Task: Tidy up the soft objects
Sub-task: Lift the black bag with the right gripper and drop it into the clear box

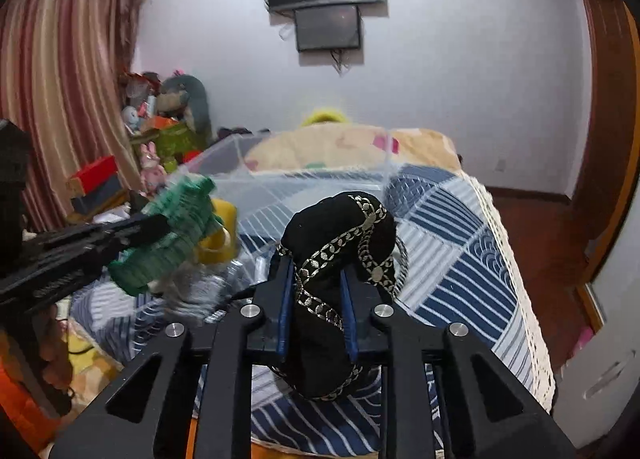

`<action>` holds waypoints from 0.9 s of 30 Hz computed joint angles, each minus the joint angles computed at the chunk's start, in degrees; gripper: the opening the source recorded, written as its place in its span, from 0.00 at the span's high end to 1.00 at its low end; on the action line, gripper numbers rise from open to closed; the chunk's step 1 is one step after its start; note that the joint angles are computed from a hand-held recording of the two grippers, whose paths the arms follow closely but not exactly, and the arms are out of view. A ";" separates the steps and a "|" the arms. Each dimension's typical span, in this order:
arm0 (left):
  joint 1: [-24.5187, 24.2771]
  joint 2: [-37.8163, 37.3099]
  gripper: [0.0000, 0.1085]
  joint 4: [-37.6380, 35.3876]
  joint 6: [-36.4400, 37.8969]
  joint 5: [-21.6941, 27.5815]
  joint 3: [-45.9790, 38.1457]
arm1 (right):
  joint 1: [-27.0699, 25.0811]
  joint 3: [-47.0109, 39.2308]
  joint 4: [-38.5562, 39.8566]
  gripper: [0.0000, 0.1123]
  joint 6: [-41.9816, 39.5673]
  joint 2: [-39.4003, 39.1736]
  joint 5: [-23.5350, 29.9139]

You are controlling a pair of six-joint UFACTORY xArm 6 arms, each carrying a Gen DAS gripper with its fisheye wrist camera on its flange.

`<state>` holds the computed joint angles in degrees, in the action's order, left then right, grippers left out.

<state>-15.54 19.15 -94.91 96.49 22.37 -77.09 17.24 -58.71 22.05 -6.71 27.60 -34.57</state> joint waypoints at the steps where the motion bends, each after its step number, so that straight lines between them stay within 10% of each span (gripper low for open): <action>1: 0.11 -0.58 0.94 -0.58 0.61 0.53 0.24 | -0.77 0.80 -4.06 0.84 3.00 -0.46 -0.94; 13: -0.23 3.03 0.94 9.32 -6.39 5.47 -5.25 | -3.24 -4.75 -24.20 0.84 10.37 4.56 -1.36; 27: -1.73 11.81 0.94 25.42 -20.67 7.43 -11.69 | -4.53 -0.65 -17.35 0.79 9.08 1.72 -2.97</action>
<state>-17.27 30.96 -69.49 75.82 29.80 -88.78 12.71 -59.36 4.70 2.37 29.31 -37.54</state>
